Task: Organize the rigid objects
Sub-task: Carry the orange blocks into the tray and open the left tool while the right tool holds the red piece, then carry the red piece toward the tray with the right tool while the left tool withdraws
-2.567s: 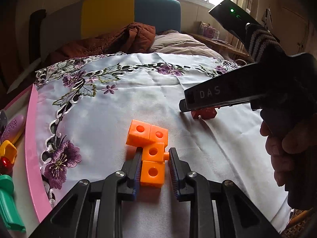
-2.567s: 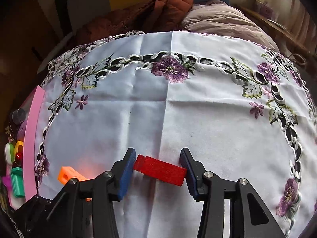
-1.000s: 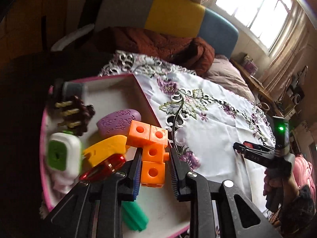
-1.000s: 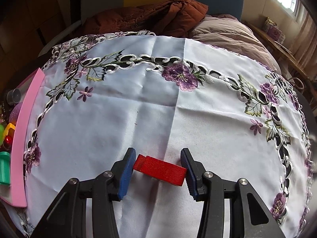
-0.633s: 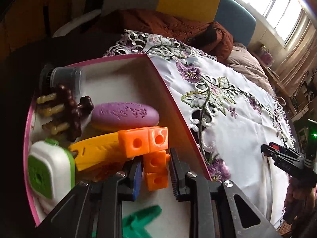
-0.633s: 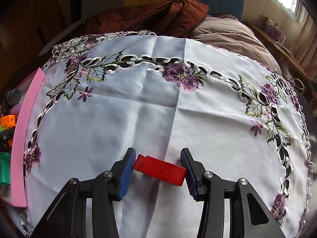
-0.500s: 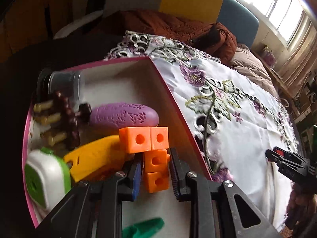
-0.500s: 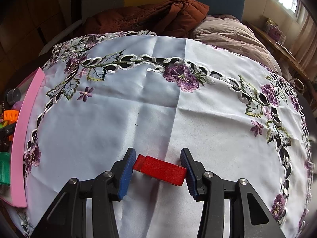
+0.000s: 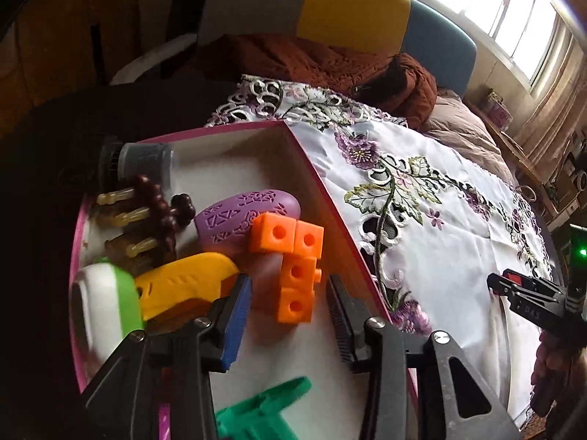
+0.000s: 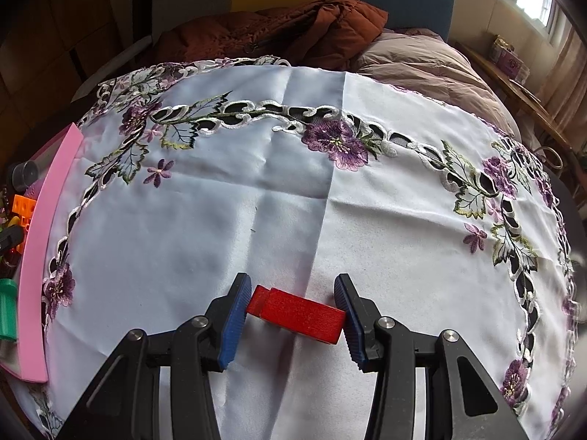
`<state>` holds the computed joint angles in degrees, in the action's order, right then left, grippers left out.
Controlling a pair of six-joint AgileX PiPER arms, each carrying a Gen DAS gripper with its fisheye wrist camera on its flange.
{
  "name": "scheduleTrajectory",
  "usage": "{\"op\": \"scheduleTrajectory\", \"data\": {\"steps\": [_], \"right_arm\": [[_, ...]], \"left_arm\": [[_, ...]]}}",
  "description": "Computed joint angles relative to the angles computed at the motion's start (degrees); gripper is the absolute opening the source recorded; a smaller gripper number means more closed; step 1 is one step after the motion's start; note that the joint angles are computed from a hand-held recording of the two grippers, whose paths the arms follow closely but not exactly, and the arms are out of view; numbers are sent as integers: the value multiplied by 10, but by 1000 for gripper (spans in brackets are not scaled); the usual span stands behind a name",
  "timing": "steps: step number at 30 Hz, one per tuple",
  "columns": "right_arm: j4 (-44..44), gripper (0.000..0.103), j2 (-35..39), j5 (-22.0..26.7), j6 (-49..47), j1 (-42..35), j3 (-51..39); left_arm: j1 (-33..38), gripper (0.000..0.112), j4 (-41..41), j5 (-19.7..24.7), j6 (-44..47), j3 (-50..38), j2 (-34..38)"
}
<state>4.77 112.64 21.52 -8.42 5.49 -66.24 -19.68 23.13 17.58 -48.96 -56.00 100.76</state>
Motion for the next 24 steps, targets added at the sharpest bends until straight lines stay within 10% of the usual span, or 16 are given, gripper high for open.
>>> {"op": "scheduleTrajectory", "data": {"steps": [9, 24], "right_arm": [[-32, 48, -1, -17, 21, 6, 11], [-13, 48, -2, -37, 2, 3, 24]], "left_arm": [[-111, 42, 309, 90, -319, 92, -112], [-212, 42, 359, 173, -418, 182, -235]]}}
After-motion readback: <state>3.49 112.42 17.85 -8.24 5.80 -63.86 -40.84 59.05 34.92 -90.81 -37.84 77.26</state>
